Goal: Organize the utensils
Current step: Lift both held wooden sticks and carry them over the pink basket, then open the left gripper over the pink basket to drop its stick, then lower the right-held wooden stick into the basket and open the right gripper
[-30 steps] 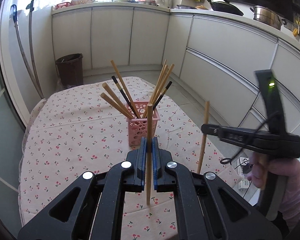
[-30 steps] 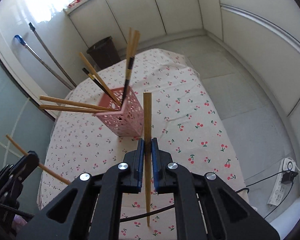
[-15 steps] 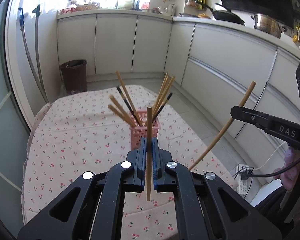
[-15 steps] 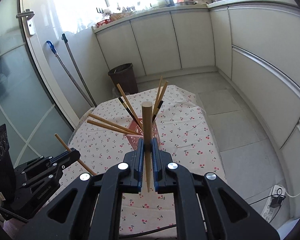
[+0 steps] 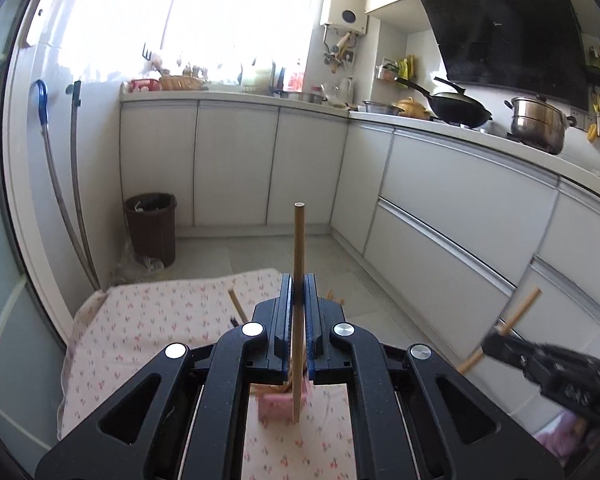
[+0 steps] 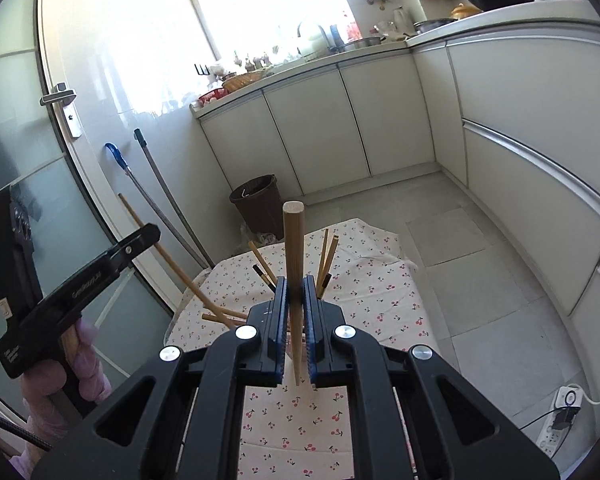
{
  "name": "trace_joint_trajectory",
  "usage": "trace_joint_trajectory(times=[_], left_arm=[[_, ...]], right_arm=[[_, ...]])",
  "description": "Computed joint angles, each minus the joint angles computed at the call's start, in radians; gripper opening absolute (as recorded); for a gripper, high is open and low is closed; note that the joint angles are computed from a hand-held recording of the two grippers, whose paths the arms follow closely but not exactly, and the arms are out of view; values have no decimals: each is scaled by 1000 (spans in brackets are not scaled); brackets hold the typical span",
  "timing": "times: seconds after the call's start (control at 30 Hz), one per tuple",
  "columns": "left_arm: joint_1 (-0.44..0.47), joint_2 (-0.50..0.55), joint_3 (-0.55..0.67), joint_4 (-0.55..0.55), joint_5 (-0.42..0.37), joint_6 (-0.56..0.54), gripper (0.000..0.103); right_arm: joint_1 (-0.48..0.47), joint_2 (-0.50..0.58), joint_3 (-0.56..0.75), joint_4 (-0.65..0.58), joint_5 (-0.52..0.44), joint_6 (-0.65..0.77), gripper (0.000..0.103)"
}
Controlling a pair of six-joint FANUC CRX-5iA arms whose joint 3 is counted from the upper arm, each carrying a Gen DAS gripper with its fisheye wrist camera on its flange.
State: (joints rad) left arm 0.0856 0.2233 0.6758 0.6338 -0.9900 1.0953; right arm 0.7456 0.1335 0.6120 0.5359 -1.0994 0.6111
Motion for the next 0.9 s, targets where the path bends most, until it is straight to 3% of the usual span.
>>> trace_joint_trajectory(times=[0.1,0.2,0.3,0.47,0.57,0.73,0.9], left_arm=[[-34,57,81,-78,7,69,5],[-62,90,88,-131,55,100,6],[-59,157,176,-191,-46,183,12],[-2,46,-3,-118,54,162,16],[26,9,-46,-88,66,147,22],[37,10,-39,-80,51,143,27],[40,32,-7,-81,33,160,29]], right_arm=[[-16,18,29,-22,2,19,8],[-32,40,59,-33,8,39,8],[-49,64,92,-56,10,51,8],[-71,89,124,-82,22,64,8],[-79,117,161,-92,26,66,8],[-86,189,267,-94,10,100,8],[-88,316,462,-79,-65,165,8]])
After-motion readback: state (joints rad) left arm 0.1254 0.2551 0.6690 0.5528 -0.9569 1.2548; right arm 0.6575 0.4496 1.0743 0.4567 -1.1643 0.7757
